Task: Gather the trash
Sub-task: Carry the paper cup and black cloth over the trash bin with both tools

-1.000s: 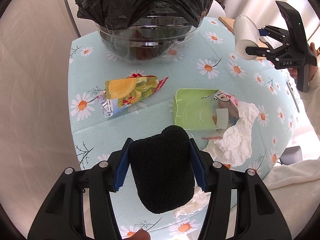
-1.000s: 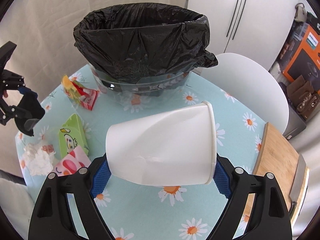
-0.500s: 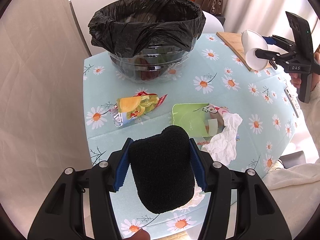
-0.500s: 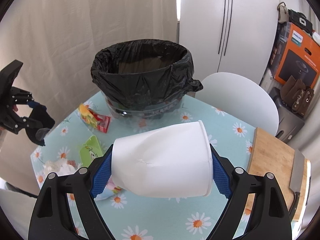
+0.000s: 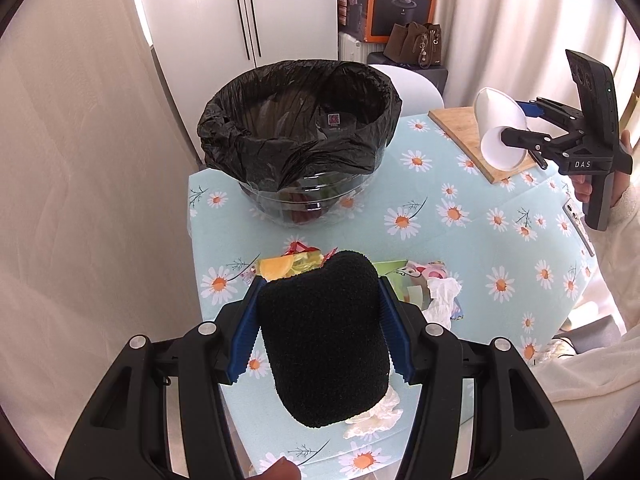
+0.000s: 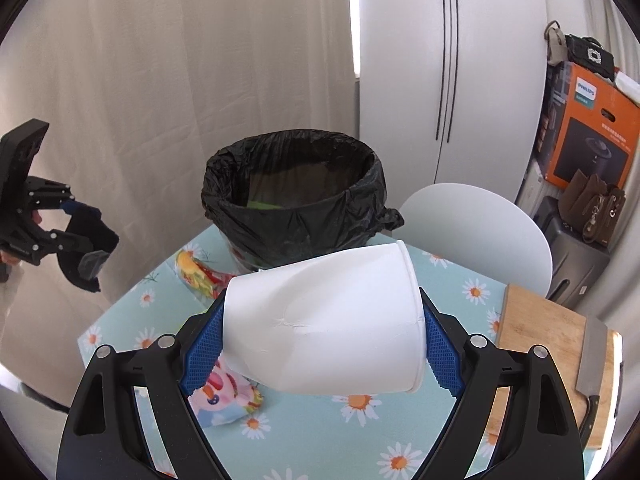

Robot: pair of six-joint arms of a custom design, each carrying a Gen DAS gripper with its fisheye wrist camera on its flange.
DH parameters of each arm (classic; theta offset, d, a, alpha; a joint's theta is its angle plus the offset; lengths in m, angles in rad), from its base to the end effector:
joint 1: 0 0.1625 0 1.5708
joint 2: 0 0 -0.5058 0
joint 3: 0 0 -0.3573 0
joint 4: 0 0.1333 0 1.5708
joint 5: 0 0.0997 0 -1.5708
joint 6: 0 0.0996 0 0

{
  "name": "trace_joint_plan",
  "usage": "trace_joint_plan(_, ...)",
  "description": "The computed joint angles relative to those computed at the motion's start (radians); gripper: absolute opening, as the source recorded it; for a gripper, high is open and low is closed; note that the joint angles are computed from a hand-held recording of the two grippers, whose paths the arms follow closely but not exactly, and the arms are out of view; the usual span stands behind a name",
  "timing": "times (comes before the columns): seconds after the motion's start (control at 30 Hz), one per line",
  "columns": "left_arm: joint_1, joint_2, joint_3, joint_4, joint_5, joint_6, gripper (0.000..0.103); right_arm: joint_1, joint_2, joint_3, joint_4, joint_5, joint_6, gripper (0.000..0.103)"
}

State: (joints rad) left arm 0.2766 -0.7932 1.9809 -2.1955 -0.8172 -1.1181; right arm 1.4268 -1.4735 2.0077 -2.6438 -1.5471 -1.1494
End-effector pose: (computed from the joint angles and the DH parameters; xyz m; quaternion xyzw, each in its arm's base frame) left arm -0.4586 -0.3396 0.0769 0.1804 0.8808 -0.2381 0.3674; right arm 0.0635 -0.5077 0.4497 0.4671 -0.8431 0.2193 0.1512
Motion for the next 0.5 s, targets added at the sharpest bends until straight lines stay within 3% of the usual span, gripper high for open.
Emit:
trace_joint_plan(0.17,-0.001,0.000,-0.054,0.053,0.045,0.072,0.056,0.020,-0.002,-0.028,0.004,0.033,0.012,0.081)
trace_joint_plan(0.5,0.047,-0.010,-0.102,-0.041,0.111,0.276,0.056,0.051,0.052,-0.124,0.073,0.118,0.108,0.081)
